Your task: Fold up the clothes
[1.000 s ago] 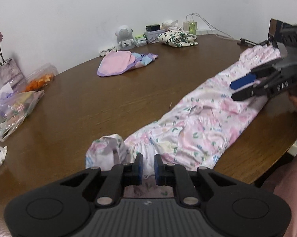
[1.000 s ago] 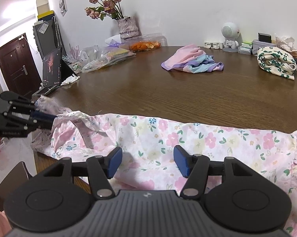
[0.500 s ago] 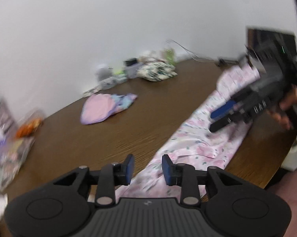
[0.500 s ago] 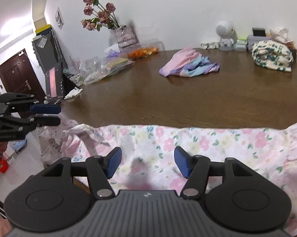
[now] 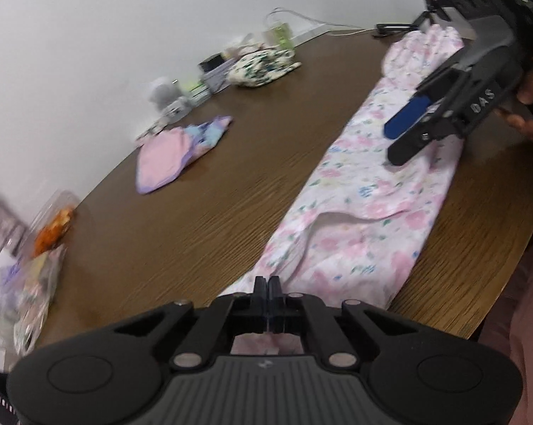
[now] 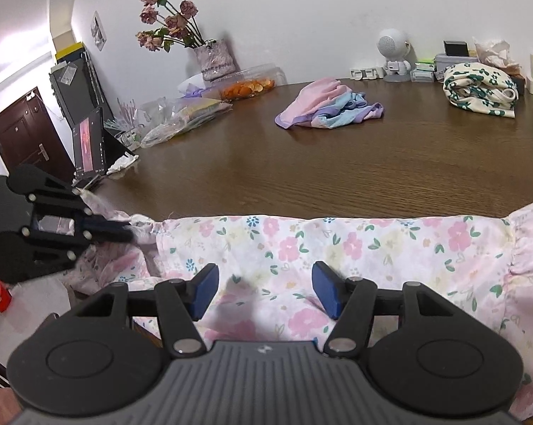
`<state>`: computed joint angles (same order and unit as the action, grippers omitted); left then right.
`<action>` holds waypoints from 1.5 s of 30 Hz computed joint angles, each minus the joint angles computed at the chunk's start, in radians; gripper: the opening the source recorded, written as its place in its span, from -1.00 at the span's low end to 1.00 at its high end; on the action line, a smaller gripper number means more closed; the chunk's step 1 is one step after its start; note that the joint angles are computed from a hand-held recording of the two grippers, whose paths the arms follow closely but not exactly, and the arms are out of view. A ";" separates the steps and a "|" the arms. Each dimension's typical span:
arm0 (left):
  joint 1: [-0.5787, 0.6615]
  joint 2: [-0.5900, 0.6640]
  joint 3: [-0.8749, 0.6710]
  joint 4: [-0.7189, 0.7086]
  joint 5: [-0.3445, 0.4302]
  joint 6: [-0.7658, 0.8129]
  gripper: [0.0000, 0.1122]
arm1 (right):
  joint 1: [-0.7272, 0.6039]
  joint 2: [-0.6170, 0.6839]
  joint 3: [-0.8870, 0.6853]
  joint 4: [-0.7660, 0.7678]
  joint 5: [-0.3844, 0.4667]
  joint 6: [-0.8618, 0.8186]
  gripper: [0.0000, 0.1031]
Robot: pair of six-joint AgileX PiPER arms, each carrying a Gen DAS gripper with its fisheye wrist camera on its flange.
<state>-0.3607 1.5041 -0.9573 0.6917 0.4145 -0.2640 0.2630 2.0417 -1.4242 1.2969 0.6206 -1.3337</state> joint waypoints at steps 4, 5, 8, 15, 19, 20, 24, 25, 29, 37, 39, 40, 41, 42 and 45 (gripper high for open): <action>0.004 -0.010 -0.001 -0.084 0.005 0.086 -0.84 | 0.002 -0.023 0.032 0.030 -0.016 -0.058 0.18; 0.004 -0.024 0.004 -0.100 -0.006 0.089 -0.77 | -0.003 -0.032 0.042 0.045 -0.012 -0.075 0.18; 0.013 -0.060 0.000 -0.169 -0.073 0.105 -0.42 | -0.024 -0.067 0.083 0.093 -0.006 -0.130 0.20; -0.058 0.008 -0.068 -0.373 -0.165 0.297 -0.34 | -0.144 -0.217 0.266 0.179 -0.100 -0.263 0.26; -0.110 0.131 -0.164 -0.551 -0.135 0.517 -0.37 | -0.223 -0.274 0.334 0.254 -0.167 -0.337 0.26; -0.119 0.151 -0.173 -0.569 -0.134 0.541 -0.38 | -0.240 -0.278 0.337 0.270 -0.171 -0.350 0.26; -0.142 0.217 -0.206 -0.604 -0.117 0.598 -0.61 | -0.284 -0.259 0.340 0.365 -0.135 -0.459 0.26; -0.150 0.231 -0.217 -0.561 -0.106 0.560 -0.87 | -0.284 -0.250 0.329 0.349 -0.137 -0.447 0.25; -0.169 0.222 -0.198 -0.418 -0.119 0.437 -1.00 | -0.263 -0.220 0.299 0.234 -0.195 -0.335 0.17; -0.187 0.155 -0.147 -0.443 -0.137 0.495 -1.00 | -0.282 -0.253 0.323 0.227 -0.194 -0.311 0.07; -0.193 0.174 -0.148 -0.409 -0.127 0.457 -1.00 | -0.280 -0.275 0.340 0.219 -0.196 -0.308 0.07; -0.194 0.186 -0.150 -0.385 -0.125 0.425 -1.00 | -0.284 -0.290 0.353 0.224 -0.163 -0.336 0.08; -0.189 0.194 -0.152 -0.401 -0.130 0.432 -0.99 | -0.291 -0.305 0.367 0.227 -0.121 -0.367 0.08; -0.183 0.202 -0.154 -0.425 -0.134 0.450 -0.99 | -0.292 -0.319 0.374 0.205 -0.083 -0.392 0.08; -0.167 0.215 -0.162 -0.500 -0.141 0.513 -0.99 | -0.239 -0.356 0.378 0.047 -0.088 -0.435 0.08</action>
<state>-0.5277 1.7194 -1.1197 0.1921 0.2733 0.2493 0.0245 1.6861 -1.0463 1.3440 0.5329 -1.7686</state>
